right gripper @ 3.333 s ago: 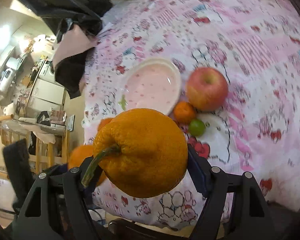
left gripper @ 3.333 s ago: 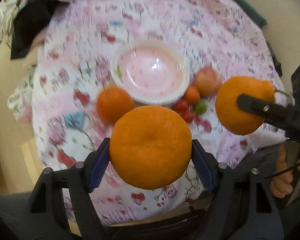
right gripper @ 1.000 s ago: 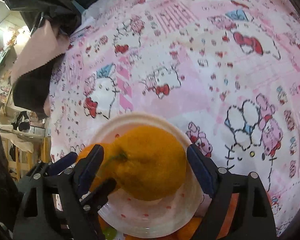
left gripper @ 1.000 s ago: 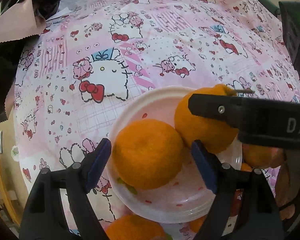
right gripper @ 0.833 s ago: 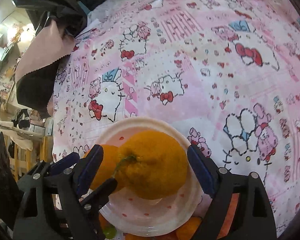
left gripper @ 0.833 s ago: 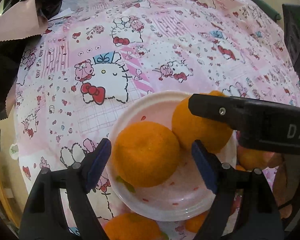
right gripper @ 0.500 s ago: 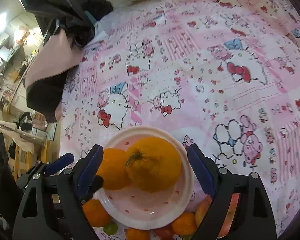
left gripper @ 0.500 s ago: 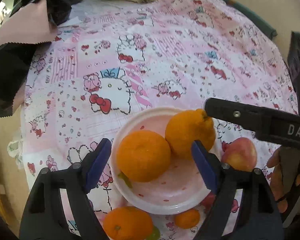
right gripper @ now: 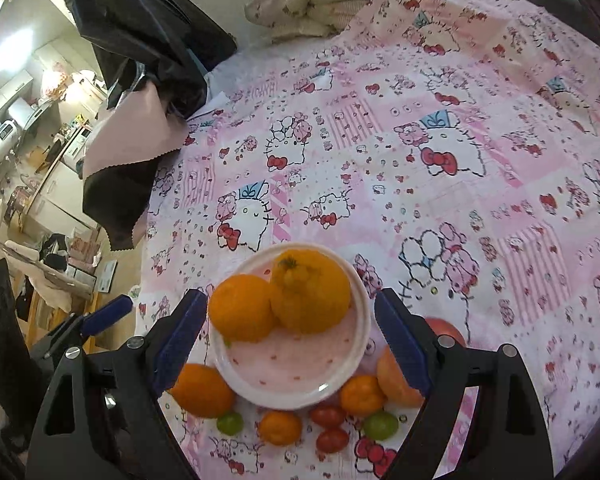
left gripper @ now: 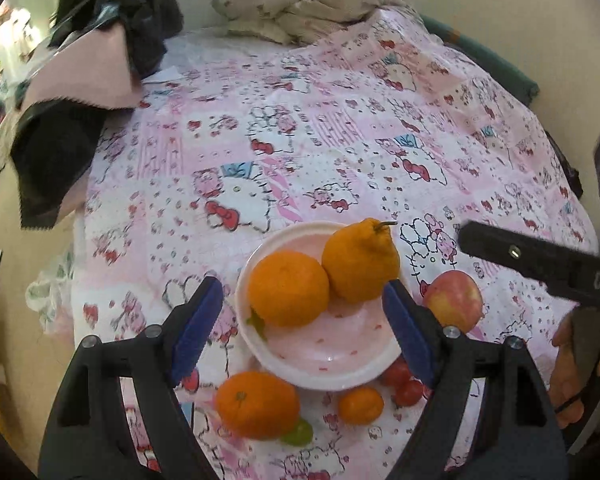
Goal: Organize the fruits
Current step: 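Lower both held oranges onto the pink plate and open both tools, then grasp another large round orange with the left tool while the right tool reaches toward the red apple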
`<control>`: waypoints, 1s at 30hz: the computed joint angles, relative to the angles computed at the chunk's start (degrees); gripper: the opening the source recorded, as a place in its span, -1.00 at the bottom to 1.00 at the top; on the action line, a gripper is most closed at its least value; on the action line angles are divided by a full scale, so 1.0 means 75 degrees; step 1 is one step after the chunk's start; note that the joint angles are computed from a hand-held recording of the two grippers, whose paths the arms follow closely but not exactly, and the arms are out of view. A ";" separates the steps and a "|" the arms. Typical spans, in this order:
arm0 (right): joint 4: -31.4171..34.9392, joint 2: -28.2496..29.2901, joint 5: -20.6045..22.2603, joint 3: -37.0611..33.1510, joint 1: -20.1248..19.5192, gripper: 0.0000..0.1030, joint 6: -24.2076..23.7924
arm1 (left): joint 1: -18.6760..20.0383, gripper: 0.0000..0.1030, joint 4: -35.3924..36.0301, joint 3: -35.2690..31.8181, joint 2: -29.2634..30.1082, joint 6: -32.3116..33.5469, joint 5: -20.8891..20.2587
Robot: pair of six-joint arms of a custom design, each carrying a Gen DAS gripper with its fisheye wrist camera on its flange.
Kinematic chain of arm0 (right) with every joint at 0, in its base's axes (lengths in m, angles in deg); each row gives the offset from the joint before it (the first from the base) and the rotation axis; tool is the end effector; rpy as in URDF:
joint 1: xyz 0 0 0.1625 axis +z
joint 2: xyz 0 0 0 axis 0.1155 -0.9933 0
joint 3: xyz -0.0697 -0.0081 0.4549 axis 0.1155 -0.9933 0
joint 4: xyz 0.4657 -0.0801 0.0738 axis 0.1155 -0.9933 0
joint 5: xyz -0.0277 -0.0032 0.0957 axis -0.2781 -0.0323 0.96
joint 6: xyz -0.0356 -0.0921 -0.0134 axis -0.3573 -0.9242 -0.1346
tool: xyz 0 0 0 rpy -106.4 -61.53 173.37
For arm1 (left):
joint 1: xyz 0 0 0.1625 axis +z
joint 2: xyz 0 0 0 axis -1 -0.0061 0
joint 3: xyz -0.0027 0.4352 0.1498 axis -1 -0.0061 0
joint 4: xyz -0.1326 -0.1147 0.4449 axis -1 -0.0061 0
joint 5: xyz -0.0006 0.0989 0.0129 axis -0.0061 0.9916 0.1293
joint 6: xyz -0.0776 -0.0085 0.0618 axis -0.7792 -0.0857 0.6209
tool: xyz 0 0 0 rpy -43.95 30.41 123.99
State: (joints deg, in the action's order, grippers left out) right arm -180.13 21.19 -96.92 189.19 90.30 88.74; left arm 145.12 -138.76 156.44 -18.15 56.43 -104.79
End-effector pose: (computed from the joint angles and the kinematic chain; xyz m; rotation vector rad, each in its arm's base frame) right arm 0.1606 -0.6974 0.2782 -0.4184 -2.4259 1.0892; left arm -0.3439 -0.8064 0.1077 1.1350 2.4908 -0.2794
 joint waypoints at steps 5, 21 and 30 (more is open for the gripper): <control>-0.0538 -0.0326 -0.0172 0.0708 0.0192 0.72 0.0250 | 0.0116 0.55 0.0141 0.0268 -0.0379 -0.0495 -0.0186; -0.0594 -0.0896 -0.0405 0.1919 -0.0071 0.72 0.2125 | 0.0569 0.64 0.1267 0.0830 -0.0818 -0.2510 0.0538; -0.0556 -0.1048 -0.0397 0.2087 -0.0157 0.72 0.2313 | 0.0706 0.64 0.2148 0.0399 -0.0227 -0.3053 0.0638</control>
